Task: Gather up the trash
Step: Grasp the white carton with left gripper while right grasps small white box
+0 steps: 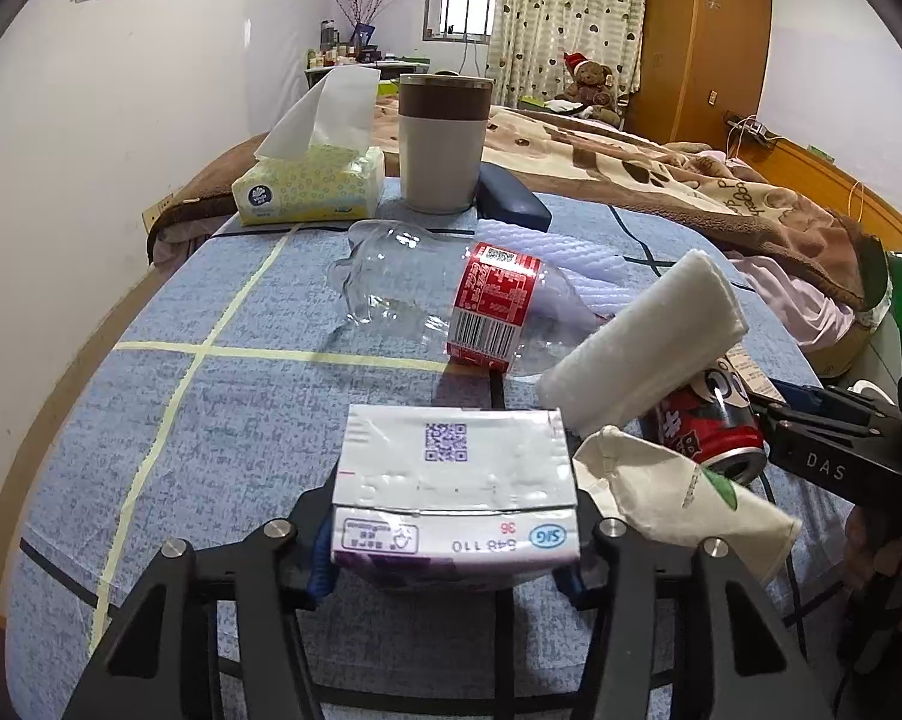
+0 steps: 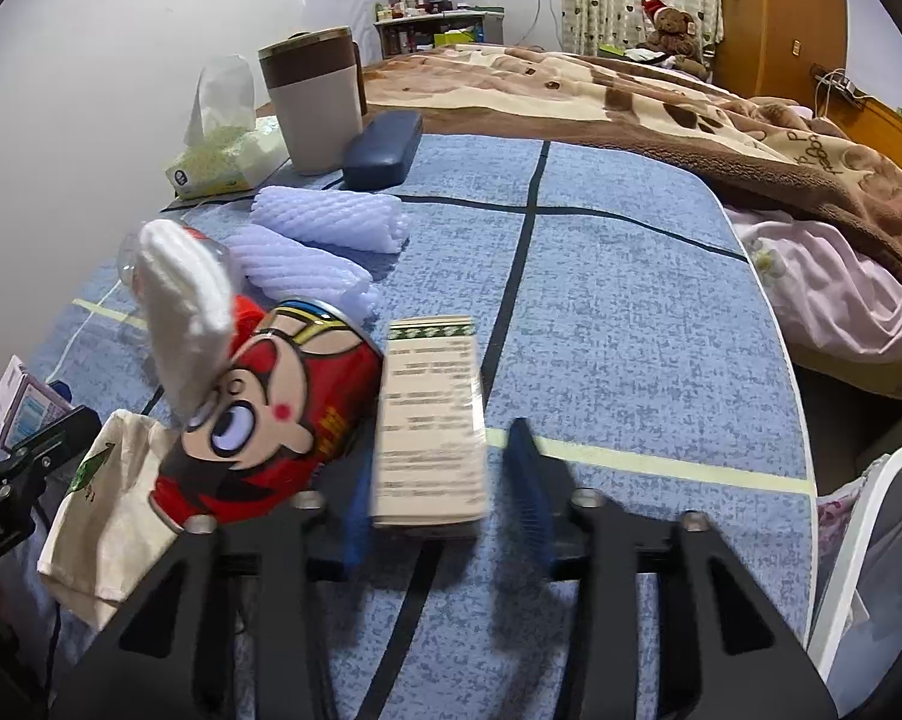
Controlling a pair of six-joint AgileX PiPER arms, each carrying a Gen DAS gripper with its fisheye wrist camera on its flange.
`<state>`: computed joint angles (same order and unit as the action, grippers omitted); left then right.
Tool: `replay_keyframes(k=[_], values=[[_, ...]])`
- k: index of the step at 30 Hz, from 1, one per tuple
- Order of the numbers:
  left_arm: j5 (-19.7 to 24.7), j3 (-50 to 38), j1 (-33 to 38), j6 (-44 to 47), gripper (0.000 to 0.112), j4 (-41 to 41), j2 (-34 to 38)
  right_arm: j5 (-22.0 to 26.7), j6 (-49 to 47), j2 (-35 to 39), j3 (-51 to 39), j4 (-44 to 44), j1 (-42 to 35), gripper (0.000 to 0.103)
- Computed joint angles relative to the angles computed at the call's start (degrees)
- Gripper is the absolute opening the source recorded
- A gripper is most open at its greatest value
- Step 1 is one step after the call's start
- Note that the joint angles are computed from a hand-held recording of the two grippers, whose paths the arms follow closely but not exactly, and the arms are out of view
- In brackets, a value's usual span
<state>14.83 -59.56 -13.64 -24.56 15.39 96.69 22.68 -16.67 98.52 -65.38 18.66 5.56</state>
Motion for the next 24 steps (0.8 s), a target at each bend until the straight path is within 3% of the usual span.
replay_keyframes(k=[11,24], values=[[0.63,0.77,-1.24,-6.46,0.054,6.14,-1.46,-2.14,-2.49,-2.38,2.65,2.57,0.03,0.033],[2.61,3.06,-5.01,-15.01,0.054,14.18,-7.68,-2.4,-15.84,-10.22,8.65,17.29,-2.75,0.033]])
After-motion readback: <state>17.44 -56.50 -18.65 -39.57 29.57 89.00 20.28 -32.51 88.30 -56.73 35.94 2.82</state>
